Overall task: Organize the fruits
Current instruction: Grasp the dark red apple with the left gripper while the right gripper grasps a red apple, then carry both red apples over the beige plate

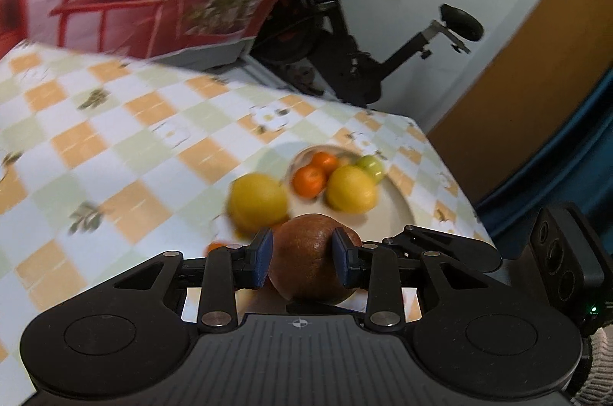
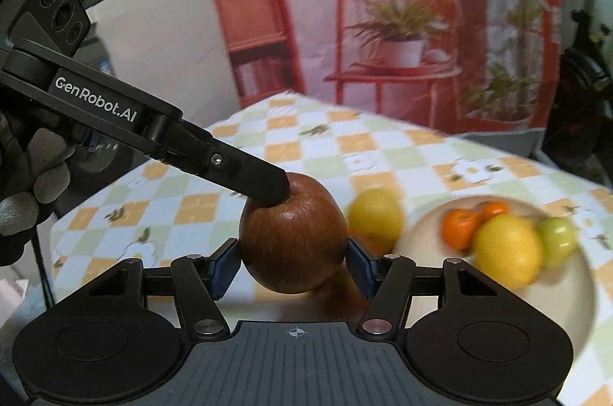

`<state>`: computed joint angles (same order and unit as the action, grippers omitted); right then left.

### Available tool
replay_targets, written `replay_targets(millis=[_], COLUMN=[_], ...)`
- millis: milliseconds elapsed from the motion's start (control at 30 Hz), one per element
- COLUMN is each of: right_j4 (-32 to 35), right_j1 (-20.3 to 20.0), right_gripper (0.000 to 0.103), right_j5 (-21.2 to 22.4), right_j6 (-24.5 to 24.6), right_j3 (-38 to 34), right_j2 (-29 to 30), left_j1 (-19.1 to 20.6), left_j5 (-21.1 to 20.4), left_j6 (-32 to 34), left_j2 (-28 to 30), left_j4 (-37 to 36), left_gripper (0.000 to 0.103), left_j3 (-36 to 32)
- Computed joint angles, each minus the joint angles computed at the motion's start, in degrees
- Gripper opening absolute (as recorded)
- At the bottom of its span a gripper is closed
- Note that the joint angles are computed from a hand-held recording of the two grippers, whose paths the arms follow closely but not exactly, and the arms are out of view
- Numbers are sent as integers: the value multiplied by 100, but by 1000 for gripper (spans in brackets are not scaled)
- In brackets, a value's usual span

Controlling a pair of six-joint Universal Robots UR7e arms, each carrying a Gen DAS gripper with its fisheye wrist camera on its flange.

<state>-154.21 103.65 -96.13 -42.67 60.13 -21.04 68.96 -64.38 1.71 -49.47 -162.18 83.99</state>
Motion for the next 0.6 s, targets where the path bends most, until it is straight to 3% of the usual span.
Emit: replay_targets(millis=[600], right_j4=[-267], right_j1=[-583], right_gripper=[56], right_j5=[-590], right_j6=[205], right_j3=[-84], right_j2=[-531], left_j1=[-209], left_j5=[-349], left_j6=[362], left_j2=[2118], left_j4=[2230], left_gripper=[35], left_j3=[-3141])
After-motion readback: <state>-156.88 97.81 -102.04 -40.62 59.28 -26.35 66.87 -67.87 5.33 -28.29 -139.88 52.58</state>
